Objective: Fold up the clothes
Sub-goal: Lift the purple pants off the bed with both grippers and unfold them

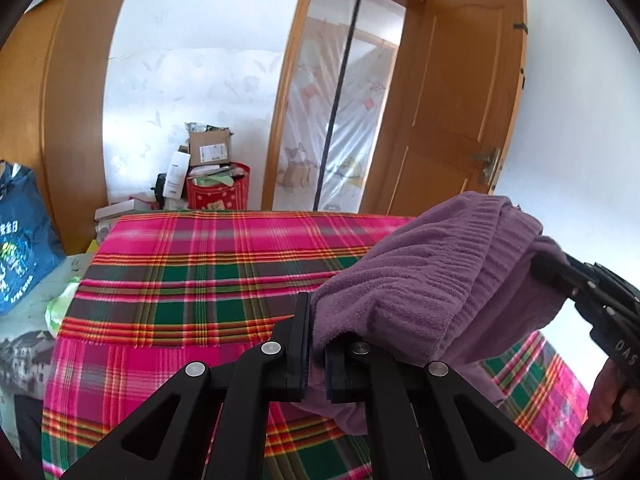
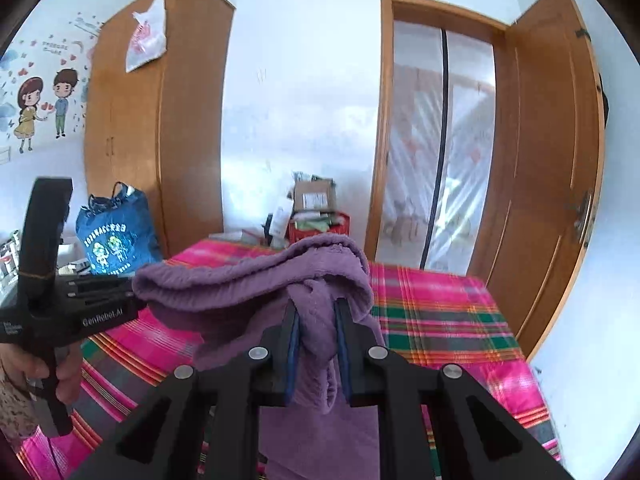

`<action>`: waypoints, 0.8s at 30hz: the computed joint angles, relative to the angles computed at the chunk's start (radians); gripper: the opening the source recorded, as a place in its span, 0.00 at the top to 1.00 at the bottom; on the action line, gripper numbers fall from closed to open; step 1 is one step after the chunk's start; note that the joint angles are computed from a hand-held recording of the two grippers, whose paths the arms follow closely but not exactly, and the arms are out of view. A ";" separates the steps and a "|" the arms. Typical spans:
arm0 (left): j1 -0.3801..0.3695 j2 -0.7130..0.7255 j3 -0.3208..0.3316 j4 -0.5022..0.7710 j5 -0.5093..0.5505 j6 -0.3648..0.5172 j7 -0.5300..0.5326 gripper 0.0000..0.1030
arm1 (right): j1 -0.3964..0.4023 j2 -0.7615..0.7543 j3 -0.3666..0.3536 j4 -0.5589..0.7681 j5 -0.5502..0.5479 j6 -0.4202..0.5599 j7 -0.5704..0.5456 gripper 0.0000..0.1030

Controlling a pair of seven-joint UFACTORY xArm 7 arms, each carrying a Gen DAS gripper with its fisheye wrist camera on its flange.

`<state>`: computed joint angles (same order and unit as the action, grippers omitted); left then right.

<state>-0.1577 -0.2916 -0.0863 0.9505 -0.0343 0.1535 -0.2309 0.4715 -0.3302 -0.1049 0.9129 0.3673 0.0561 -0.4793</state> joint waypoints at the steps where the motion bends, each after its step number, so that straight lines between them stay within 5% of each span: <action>1: 0.000 -0.017 0.001 -0.012 -0.003 -0.001 -0.004 0.95 | 0.008 -0.011 -0.002 -0.001 0.001 -0.003 -0.007 0.84; 8: 0.053 -0.157 -0.027 -0.111 0.013 -0.031 -0.082 0.95 | 0.101 -0.044 -0.034 0.010 -0.003 -0.028 -0.047 0.84; 17: 0.133 -0.335 -0.044 -0.236 0.012 -0.054 -0.197 0.95 | 0.420 -0.050 -0.204 0.071 0.084 -0.068 -0.215 0.84; 24: 0.230 -0.496 -0.065 -0.368 0.025 0.017 -0.312 0.95 | 0.692 0.011 -0.384 0.194 0.320 0.105 -0.414 0.84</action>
